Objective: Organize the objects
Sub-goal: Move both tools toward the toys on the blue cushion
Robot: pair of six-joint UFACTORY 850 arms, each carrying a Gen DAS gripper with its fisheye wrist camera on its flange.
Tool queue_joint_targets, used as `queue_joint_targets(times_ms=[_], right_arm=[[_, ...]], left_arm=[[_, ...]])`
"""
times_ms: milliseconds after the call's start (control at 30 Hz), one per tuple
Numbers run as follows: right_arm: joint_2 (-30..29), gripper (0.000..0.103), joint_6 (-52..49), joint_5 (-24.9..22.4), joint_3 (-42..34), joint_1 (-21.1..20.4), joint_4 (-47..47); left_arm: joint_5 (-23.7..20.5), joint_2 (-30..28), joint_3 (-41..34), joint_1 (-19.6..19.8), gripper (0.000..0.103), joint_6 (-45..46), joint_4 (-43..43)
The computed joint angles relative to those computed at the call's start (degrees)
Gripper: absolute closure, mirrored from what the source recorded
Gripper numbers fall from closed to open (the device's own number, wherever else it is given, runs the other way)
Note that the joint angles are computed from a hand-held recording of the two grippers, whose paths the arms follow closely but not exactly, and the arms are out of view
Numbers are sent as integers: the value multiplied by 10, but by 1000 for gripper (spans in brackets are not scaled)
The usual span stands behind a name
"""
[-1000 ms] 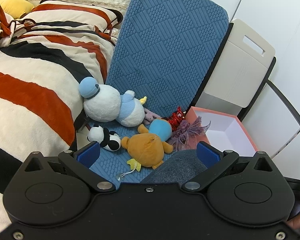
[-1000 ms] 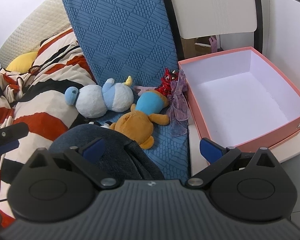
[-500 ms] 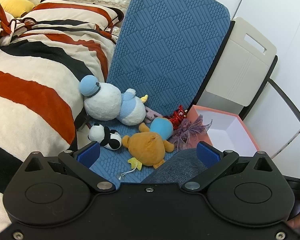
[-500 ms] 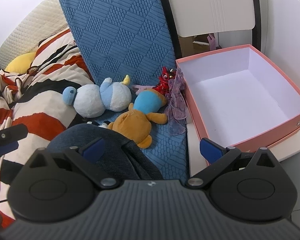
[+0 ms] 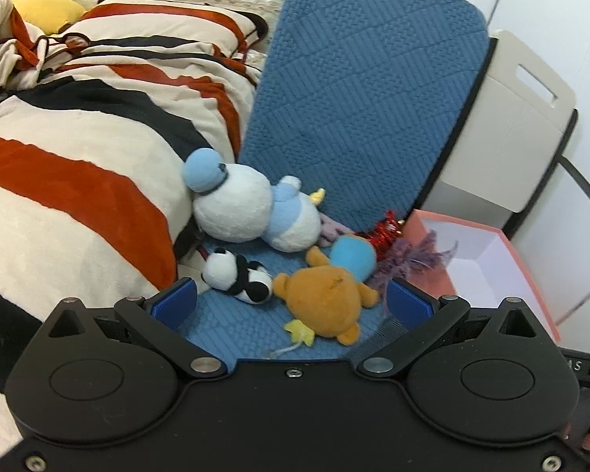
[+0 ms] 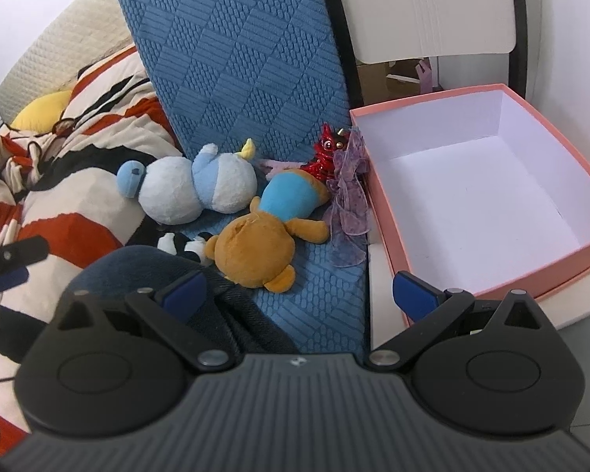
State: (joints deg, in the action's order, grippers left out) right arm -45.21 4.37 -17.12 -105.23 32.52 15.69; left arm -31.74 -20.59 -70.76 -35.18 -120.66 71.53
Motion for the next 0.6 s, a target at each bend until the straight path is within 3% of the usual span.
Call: queue_joint_targets(times_ms=[233,433,600], right_arm=[[-26,0,-66,-11,-35,-10,34],[-50,0,-73,-9,-72,-16,-12],[-81,0,-225,-38,-121,-40,147]], left_arm=[[9,-20,-12,10,0,-17,15],[22,-43,-28,18,0,-16,18],[47,-65,-42,29,0,-23,16]])
